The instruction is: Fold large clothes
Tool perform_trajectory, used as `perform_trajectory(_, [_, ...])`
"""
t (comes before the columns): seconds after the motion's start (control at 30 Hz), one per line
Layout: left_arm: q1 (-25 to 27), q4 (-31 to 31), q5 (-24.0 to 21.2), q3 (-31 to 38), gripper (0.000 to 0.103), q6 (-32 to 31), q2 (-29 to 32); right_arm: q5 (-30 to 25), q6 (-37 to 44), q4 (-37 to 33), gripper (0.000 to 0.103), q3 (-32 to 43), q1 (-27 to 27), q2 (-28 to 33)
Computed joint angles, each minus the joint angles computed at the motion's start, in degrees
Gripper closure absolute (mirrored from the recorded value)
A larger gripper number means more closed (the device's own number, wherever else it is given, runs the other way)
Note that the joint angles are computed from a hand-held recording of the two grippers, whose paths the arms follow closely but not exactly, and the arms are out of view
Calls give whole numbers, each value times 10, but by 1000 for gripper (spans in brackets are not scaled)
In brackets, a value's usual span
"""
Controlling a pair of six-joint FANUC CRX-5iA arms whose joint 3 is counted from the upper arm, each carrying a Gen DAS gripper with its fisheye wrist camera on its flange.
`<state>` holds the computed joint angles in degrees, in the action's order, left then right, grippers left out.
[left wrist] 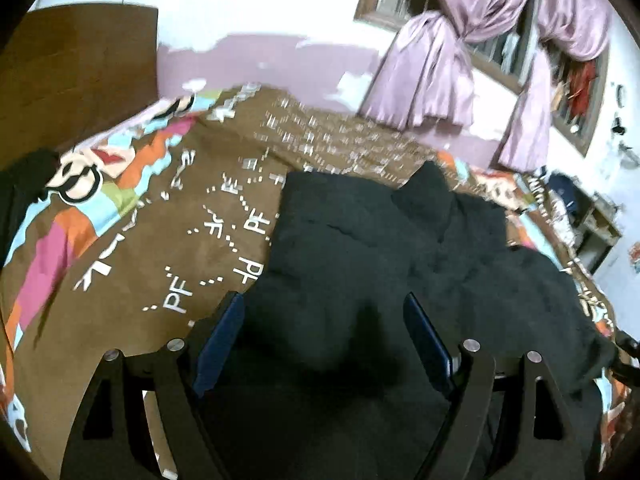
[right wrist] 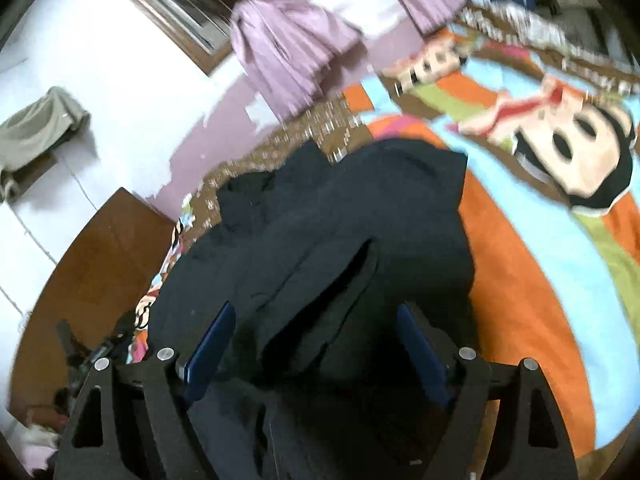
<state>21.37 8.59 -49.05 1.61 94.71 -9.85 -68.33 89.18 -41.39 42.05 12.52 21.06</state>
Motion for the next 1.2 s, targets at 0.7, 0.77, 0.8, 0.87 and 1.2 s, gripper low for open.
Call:
perform_trajectory(0.7, [9, -60, -36, 34, 36, 96, 25, 10, 3, 211, 95, 42, 91, 35])
perform_trajectory(0.77, [10, -16, -5, 10, 36, 49, 9, 35, 8, 219, 90, 23, 92, 19])
perform_trajectory(0.8, [6, 3, 4, 2, 36, 28, 5, 55, 12, 234, 81, 10, 98, 10])
perform_trajectory(0.87, [-6, 60, 13, -12, 36, -38, 3, 106, 34, 252, 76, -26, 110, -14])
perform_trajectory(1.2, [-104, 117, -57, 40, 35, -164, 77, 74, 155, 250, 67, -44, 144, -5])
